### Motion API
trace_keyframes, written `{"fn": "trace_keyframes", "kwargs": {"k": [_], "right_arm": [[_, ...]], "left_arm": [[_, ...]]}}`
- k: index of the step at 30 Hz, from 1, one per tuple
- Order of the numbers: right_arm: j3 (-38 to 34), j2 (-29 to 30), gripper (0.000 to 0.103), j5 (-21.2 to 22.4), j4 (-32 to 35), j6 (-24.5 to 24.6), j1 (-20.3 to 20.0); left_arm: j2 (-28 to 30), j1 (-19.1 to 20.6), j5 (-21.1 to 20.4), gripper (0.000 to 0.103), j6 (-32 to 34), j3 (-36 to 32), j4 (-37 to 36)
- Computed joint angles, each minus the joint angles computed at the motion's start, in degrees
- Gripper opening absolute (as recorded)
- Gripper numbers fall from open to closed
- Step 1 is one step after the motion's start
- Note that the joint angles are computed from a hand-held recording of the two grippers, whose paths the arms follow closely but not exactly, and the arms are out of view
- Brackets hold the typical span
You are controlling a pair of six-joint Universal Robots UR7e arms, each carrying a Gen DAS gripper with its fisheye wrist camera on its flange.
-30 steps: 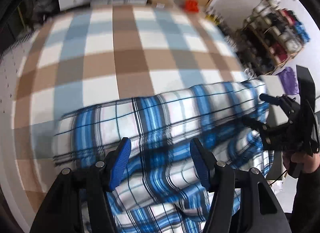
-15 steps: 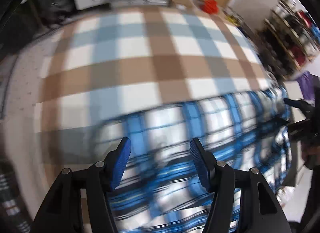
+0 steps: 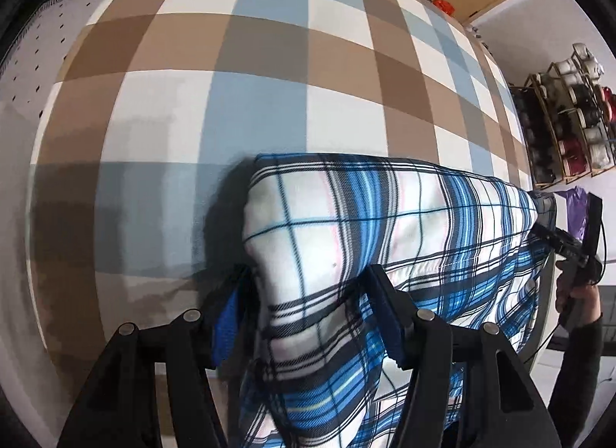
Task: Fold large clothes
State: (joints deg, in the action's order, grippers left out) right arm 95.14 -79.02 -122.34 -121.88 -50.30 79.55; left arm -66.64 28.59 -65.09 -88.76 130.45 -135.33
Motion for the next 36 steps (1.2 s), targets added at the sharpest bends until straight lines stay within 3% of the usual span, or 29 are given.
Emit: {"fn": "trace_keyframes", "kwargs": {"k": [3, 4, 5, 9, 11, 12, 16, 19, 21, 27, 30, 33, 35, 36], "right_arm": [[-1.01, 0.88, 0.103, 0.29, 1.44, 1.06, -0.2], [-1.37, 1.32, 0.103, 0.28, 1.93, 1.4, -0.28], [-1.29, 1.26, 0.103, 0.95, 1.53, 1.19, -0.38], [-0.67, 1.23, 0.102, 1.7, 0.6, 0.18, -0.2], [0.11, 0.62, 0.088, 2.64, 0.17, -1.19, 0.11], [0.4, 0.15, 0.071, 3.79, 0.74, -1.96, 0.34], [3.62, -1.21, 0.045, 3.6, -3.89, -3.82, 2.11], [3.98, -0.87, 0.034, 5.0, -5.72, -4.14, 3.03], [3.7, 0.28, 0.032, 5.34, -6.54, -3.89, 3.8], [1.78, 6.75, 0.032, 6.23, -12.88, -4.08, 6.52], [0.64, 10.45, 0.032, 6.24, -19.99, -4.86, 7.91], [-1.28, 12.75, 0.036, 6.09, -21.29, -3.98, 8.37], [-2.09, 13.1, 0.054, 4.61, -20.94, -3.75, 8.5], [-1.87, 12.86, 0.083, 3.32, -21.59, -3.82, 8.55]], "left_arm": [[2.02, -0.42, 0.99, 0.047, 3.49, -1.03, -0.38], [1.81, -0.11, 1.24, 0.031, 4.44, -1.23, -0.19], [1.92, -0.45, 1.73, 0.023, 4.11, -0.83, -1.48], [0.67, 0.13, 3.35, 0.013, 4.69, -1.11, -0.72], [0.75, 0.03, 4.42, 0.011, 4.0, -1.51, -0.51], [0.55, -0.18, 5.35, 0.011, 3.12, -1.66, 0.37], [0.8, -0.15, 6.78, 0.011, 0.94, -3.32, 4.53], [-0.93, 0.59, 8.42, 0.011, -0.98, -3.09, 6.84], [-1.82, 1.08, 9.45, 0.011, -1.86, -2.81, 7.17], [-3.39, 3.59, 14.34, 0.011, -3.24, -4.6, 12.26], [-2.53, 5.5, 16.91, 0.011, -1.79, -6.53, 13.08], [-1.29, 6.38, 16.76, 0.016, -1.24, -8.44, 15.68], [-0.29, 6.02, 15.27, 0.028, -2.89, -10.18, 21.5], [-0.32, 5.56, 14.49, 0.036, -5.07, -10.98, 25.85]]}}
